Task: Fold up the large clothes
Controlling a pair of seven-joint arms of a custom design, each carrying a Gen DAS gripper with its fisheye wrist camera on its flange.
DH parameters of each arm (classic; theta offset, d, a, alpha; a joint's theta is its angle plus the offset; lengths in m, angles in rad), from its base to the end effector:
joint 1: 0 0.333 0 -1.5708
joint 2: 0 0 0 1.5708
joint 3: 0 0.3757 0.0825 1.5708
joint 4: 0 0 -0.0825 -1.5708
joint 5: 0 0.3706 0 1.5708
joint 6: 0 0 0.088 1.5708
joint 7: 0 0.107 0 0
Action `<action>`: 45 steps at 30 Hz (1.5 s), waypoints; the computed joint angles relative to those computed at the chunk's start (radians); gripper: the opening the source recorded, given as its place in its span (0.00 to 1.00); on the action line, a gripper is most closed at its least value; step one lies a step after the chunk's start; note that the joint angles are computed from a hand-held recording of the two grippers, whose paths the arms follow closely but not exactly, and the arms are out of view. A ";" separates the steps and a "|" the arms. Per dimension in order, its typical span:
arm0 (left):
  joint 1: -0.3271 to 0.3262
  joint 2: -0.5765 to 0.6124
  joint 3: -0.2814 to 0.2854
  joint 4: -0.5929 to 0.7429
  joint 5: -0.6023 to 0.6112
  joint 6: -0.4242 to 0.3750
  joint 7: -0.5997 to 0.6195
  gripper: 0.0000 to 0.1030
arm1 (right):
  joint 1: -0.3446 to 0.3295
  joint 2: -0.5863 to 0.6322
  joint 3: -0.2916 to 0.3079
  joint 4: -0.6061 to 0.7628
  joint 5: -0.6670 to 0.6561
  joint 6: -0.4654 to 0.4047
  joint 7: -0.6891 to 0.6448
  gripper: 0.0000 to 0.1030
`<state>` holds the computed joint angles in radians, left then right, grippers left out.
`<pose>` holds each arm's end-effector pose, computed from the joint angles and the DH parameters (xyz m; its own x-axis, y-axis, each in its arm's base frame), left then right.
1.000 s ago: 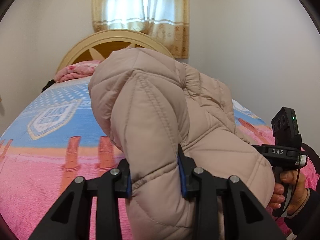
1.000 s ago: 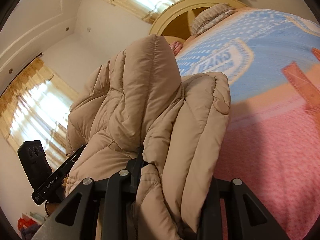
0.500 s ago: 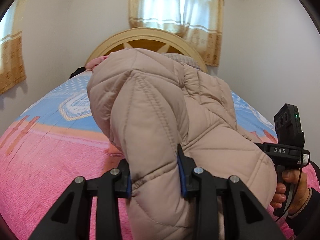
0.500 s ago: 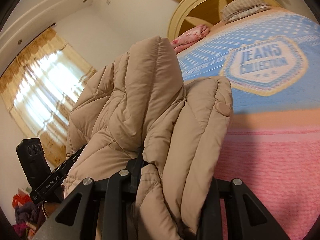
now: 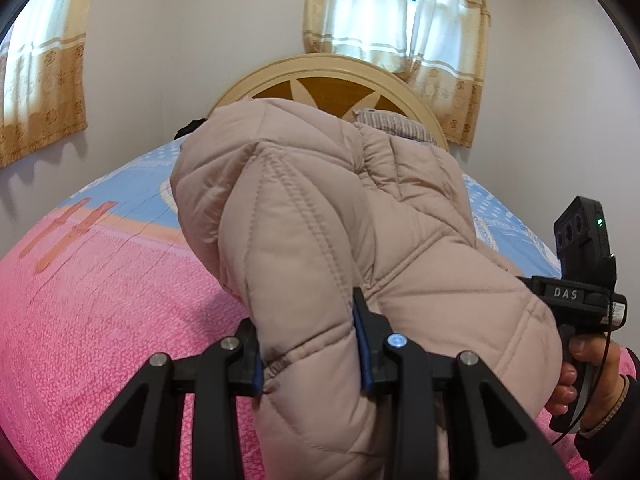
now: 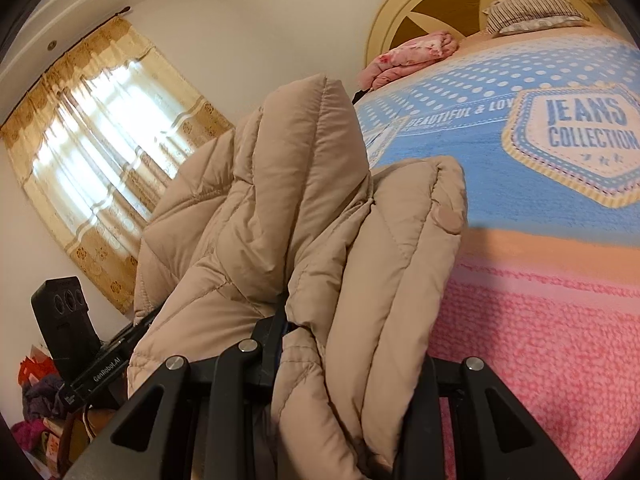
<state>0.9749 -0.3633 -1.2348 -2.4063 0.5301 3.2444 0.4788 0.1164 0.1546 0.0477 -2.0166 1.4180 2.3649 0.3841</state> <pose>0.4577 -0.2301 0.5091 0.0440 -0.9877 0.1503 -0.5660 -0.1487 -0.8109 0.5947 0.1094 0.4709 0.4938 -0.6343 -0.5948 -0.7680 0.0028 -0.6405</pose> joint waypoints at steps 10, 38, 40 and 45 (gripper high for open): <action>0.020 0.000 -0.007 -0.074 -0.021 0.003 -0.016 0.46 | 0.018 0.062 0.020 0.027 -0.062 0.026 0.046 0.29; -0.338 -0.179 0.295 -0.140 0.109 -0.164 -0.149 0.93 | 0.018 -0.111 0.000 -0.138 -0.024 0.204 0.016 0.65; -0.386 -0.224 0.335 -0.151 0.121 -0.176 -0.173 0.95 | 0.036 -0.191 -0.006 -0.191 0.000 0.265 -0.009 0.65; -0.472 -0.328 0.409 -0.166 0.149 -0.186 -0.250 1.00 | 0.101 -0.380 -0.012 -0.303 0.095 0.356 -0.156 0.67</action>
